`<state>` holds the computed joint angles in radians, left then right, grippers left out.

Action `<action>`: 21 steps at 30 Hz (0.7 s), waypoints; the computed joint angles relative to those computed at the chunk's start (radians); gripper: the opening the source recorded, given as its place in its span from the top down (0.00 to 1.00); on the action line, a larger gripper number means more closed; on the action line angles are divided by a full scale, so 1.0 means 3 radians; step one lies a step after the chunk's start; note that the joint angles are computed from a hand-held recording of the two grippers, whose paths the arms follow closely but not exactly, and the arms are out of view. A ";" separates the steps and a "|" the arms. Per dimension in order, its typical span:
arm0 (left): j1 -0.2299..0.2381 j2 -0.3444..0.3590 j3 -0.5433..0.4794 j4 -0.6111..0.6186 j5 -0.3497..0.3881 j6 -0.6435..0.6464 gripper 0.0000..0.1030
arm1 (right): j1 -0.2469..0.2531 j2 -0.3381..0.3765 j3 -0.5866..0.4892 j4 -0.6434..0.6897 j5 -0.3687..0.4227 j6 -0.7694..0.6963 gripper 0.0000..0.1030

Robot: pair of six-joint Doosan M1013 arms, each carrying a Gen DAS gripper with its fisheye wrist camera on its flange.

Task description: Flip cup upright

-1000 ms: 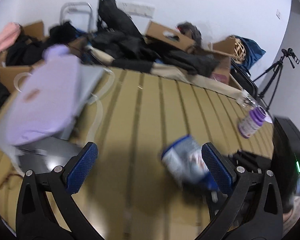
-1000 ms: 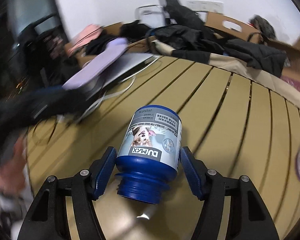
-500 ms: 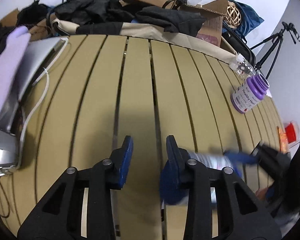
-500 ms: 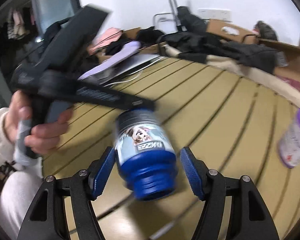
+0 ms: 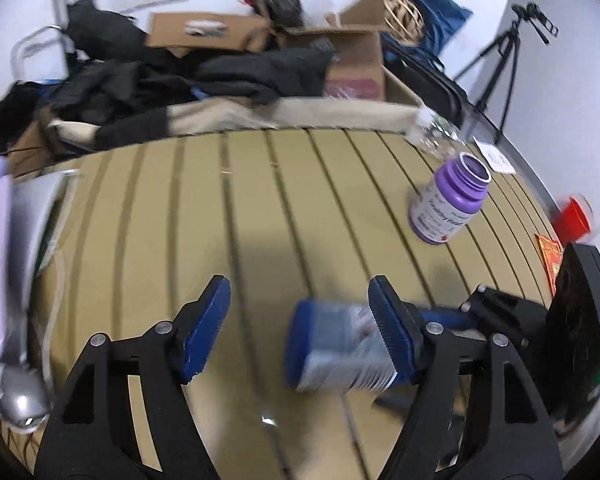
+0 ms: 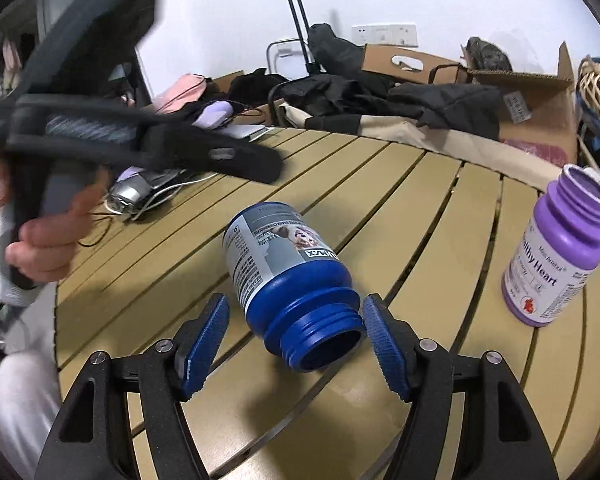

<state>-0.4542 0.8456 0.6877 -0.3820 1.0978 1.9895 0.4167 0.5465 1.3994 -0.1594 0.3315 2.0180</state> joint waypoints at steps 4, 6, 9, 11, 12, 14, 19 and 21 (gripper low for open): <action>-0.0070 0.0122 -0.0122 0.0265 0.0022 -0.0216 0.58 | -0.0005 -0.0027 0.0021 -0.0212 0.0099 0.0163 0.28; -0.0054 0.0176 -0.0180 0.0290 0.0138 -0.0309 0.65 | 0.0015 -0.0043 0.0029 -0.0640 0.0251 0.0557 0.28; -0.0032 0.0091 -0.0010 0.0267 -0.0009 -0.0250 0.65 | -0.0008 -0.0055 0.0055 -0.0702 0.0271 0.0732 0.28; -0.0032 0.0054 0.0039 0.0306 -0.0039 -0.0208 0.64 | -0.0004 -0.0038 0.0031 -0.0904 0.0354 0.0972 0.28; -0.0025 0.0040 0.0043 0.0281 -0.0024 -0.0195 0.63 | -0.0004 -0.0028 0.0010 -0.0930 0.0417 0.1002 0.28; 0.0021 -0.0004 0.0064 0.0025 -0.0039 -0.0056 0.47 | -0.0008 -0.0035 0.0004 -0.0976 0.0483 0.1085 0.28; 0.0018 0.0236 -0.0438 -0.0342 0.0818 0.0712 0.08 | -0.0094 -0.0172 0.0118 -0.0401 0.0337 0.0679 0.28; -0.0048 0.0298 -0.0517 -0.0112 0.1000 0.0798 0.10 | -0.0103 -0.0221 0.0158 -0.0422 0.0275 0.0699 0.28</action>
<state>-0.4686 0.9349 0.5324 -0.4156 1.3979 2.2288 0.3857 0.4802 1.4468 -0.2860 0.4140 2.2277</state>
